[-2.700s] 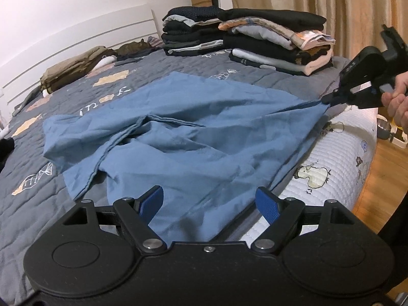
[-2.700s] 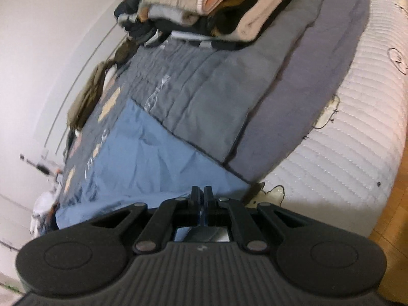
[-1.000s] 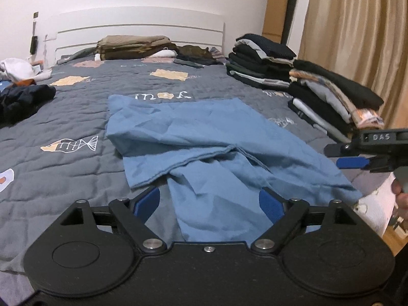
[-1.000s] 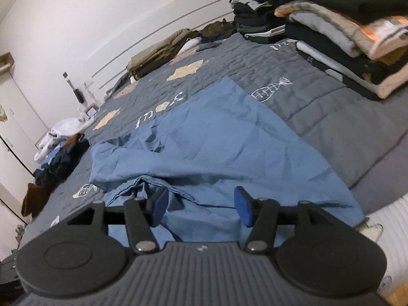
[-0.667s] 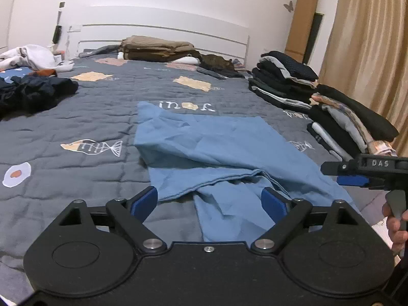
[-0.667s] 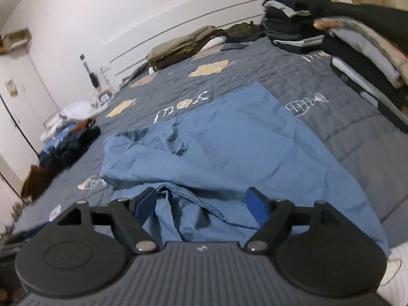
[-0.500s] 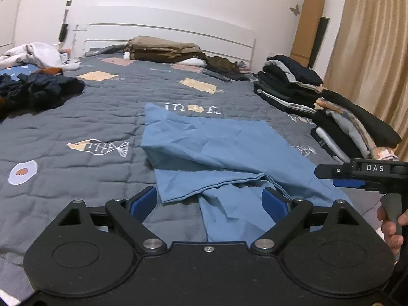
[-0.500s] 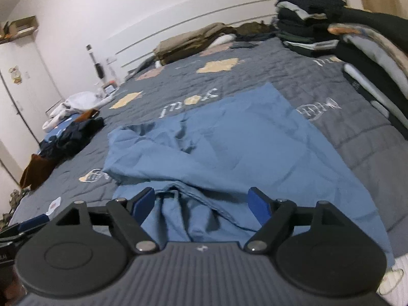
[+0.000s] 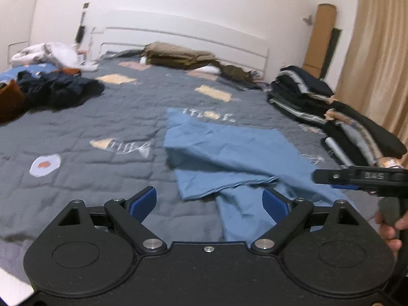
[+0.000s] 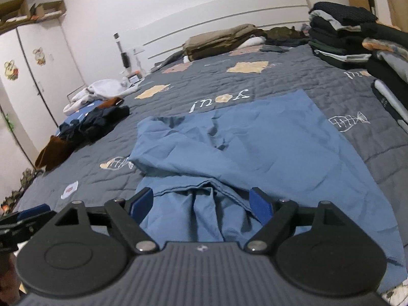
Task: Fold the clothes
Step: 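Open the right tool and press the folded cloth flat with both tools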
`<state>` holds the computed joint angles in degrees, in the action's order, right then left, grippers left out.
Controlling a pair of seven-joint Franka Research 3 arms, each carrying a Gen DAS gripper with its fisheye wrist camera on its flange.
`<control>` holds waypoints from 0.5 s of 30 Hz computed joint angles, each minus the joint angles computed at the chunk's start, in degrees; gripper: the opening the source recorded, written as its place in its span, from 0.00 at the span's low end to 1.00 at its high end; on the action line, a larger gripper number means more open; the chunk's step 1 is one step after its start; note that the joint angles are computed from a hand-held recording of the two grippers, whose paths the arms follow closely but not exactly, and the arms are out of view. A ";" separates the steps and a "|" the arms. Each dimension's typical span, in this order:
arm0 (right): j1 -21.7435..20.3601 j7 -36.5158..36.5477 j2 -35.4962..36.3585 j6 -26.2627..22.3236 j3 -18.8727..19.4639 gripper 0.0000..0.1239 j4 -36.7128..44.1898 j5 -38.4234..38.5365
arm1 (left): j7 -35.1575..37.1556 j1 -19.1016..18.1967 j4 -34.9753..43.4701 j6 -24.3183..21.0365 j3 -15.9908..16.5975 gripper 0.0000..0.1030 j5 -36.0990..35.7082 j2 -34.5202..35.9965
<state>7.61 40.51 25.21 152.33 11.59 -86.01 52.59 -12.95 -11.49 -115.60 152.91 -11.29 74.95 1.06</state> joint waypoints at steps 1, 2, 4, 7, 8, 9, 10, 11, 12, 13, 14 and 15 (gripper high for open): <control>0.17 -0.01 -0.07 0.01 -0.10 0.66 -0.21 -0.39 | -0.87 0.05 -0.42 0.15 0.08 0.87 0.84 -0.39; 0.16 -0.41 -0.11 -0.09 0.00 0.66 -0.34 -0.47 | -2.34 0.19 -0.90 0.67 0.15 0.87 2.53 -0.91; -0.01 -1.93 -0.02 -0.71 0.45 0.66 -0.31 -0.22 | -3.03 0.52 -1.65 0.79 0.11 0.87 3.31 -1.57; 0.47 -3.01 0.12 -1.66 0.33 0.66 -0.04 -1.07 | -1.85 1.15 -2.56 0.80 0.09 0.87 1.54 -2.36; 0.80 -3.12 0.15 -1.80 0.20 0.66 0.05 -1.67 | -1.76 1.36 -2.69 0.84 0.07 0.87 1.14 -2.60; 1.07 -3.19 0.04 -1.76 0.10 0.66 -0.04 -2.12 | -1.62 1.58 -2.83 0.88 0.05 0.87 0.69 -2.86; 1.32 -3.15 -0.12 -1.77 0.01 0.66 -0.17 -2.56 | -2.00 1.76 -2.80 0.92 -0.02 0.87 0.73 -3.07; 1.55 -3.07 -0.27 -1.83 -0.09 0.66 -0.29 -3.02 | -2.62 1.94 -2.72 0.96 -0.11 0.87 1.00 -3.27; 1.73 -3.05 -0.49 -1.89 -0.14 0.66 -0.46 -3.38 | -3.23 2.10 -2.62 1.00 -0.19 0.87 1.26 -3.46; 1.81 -3.30 -0.68 -1.97 -0.10 0.66 -0.57 -3.56 | -3.52 2.21 -2.45 1.02 -0.29 0.87 1.49 -3.55; 1.82 -4.00 -0.77 -2.00 0.05 0.66 -0.58 -3.58 | -3.70 2.30 -2.24 1.03 -0.40 0.87 1.74 -3.59; 1.83 -4.82 -0.80 -2.01 0.21 0.66 -0.54 -3.57 | -3.02 2.31 -1.90 0.72 -0.52 0.87 1.58 -3.39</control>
